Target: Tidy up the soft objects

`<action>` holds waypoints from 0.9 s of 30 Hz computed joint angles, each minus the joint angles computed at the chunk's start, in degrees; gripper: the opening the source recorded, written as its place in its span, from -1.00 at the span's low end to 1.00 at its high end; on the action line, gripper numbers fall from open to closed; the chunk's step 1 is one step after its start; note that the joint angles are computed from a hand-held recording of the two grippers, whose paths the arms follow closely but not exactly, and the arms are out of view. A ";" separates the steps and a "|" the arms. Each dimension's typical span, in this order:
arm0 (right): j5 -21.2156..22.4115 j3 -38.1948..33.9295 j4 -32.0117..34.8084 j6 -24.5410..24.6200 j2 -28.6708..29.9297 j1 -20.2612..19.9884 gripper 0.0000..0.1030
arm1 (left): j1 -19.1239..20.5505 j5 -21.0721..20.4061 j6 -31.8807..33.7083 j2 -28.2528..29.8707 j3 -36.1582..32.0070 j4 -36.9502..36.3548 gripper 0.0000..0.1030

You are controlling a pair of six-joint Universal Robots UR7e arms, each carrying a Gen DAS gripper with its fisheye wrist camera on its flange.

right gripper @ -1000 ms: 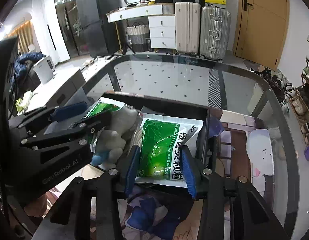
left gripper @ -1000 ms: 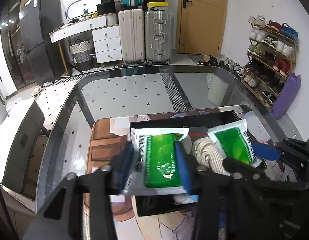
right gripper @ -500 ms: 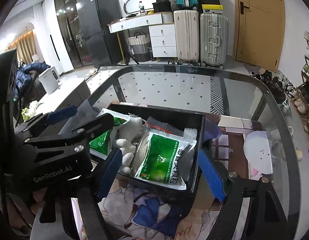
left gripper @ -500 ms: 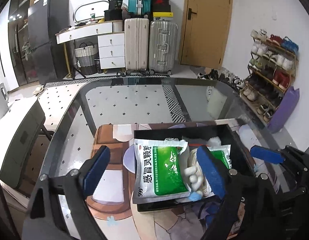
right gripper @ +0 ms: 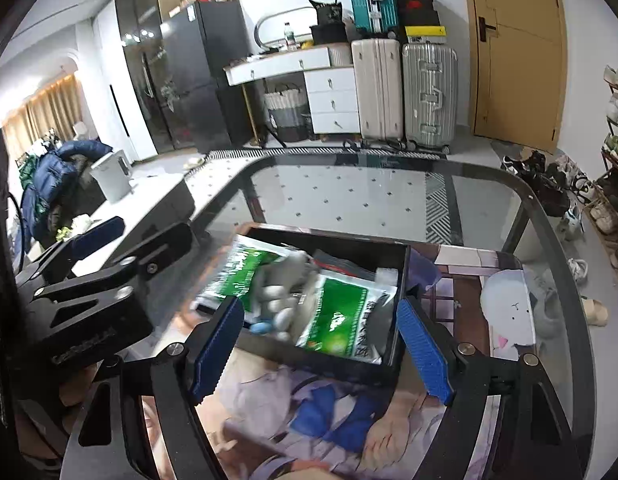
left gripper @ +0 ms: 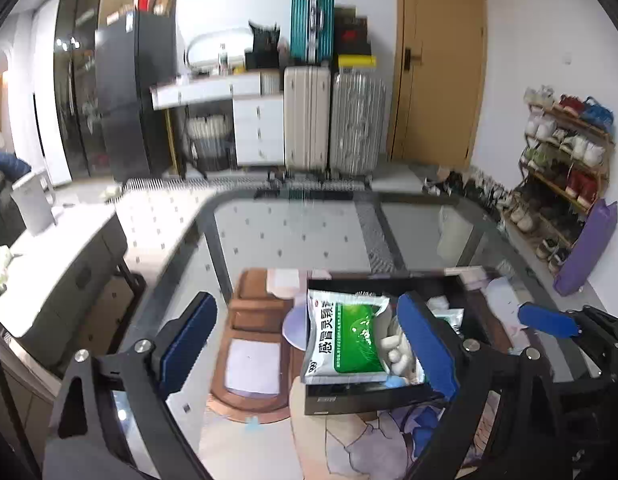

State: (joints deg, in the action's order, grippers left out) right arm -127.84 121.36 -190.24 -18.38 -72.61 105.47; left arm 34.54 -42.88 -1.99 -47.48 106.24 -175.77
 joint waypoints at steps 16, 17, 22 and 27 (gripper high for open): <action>-4.03 14.68 -24.38 -2.96 -4.31 12.28 0.94 | -8.27 1.25 -0.01 -14.50 19.06 -9.22 1.00; -4.76 15.52 -28.13 -4.47 -3.22 13.30 0.94 | -8.82 1.62 -0.27 -15.12 20.18 -9.60 1.00; -7.35 17.91 -36.05 -7.53 -0.09 16.69 0.95 | -12.39 3.52 -1.19 -17.65 25.65 -11.90 1.00; -8.67 20.24 -41.66 -7.20 2.18 17.98 0.96 | -14.46 4.41 -2.72 -19.25 28.47 -11.54 1.00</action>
State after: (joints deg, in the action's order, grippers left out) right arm -136.51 141.61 -231.90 -25.58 -70.43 123.45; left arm 20.09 -38.48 -4.72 -66.73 134.71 -187.31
